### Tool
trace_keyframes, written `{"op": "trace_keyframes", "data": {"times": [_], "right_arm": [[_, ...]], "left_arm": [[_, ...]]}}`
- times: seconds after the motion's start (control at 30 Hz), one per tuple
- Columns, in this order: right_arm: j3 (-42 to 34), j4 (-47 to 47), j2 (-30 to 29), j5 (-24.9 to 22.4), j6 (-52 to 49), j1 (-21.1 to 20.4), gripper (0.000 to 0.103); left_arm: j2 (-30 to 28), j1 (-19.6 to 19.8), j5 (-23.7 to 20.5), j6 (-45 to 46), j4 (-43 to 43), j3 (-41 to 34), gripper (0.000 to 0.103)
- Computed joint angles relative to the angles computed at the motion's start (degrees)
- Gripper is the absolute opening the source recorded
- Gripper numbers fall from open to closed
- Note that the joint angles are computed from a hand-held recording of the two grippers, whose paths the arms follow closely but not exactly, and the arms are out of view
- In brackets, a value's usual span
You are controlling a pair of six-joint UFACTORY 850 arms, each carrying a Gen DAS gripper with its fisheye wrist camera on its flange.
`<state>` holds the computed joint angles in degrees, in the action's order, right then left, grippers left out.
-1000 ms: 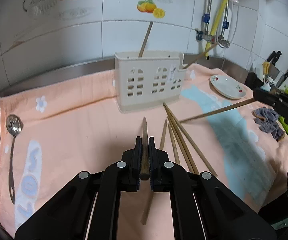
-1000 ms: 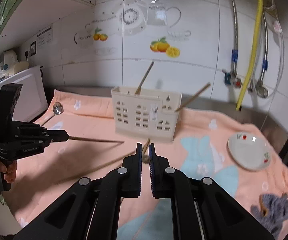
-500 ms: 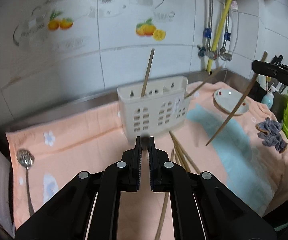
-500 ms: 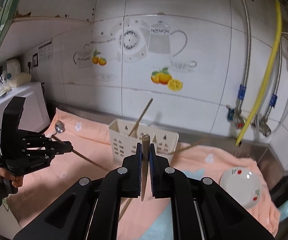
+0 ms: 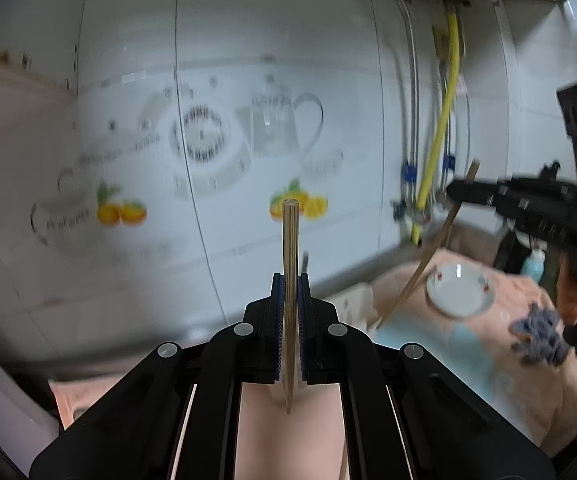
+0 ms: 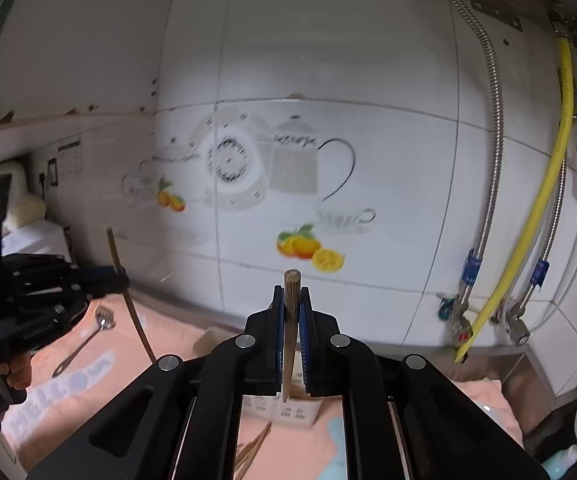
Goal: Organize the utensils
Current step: 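Lower both held chopsticks into the beige holder and open both tools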
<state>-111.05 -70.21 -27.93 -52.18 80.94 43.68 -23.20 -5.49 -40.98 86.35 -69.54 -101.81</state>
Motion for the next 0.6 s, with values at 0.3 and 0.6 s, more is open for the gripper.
{"op": "trace_keyframes", "data": {"times": [0.3,0.6], "right_arm": [[-5.20,3.49,-4.32,0.30,-3.23,-2.93,0.007],[-4.18,6.79,-5.71,2.95,-3.44,-4.75,0.007]], "left_arm": [[-3.40,-2.47,3.85,5.34,-9.48,-5.09,0.005],[-8.92,-3.11,5.73,-3.46,-2.18,-8.69,0.005]]}}
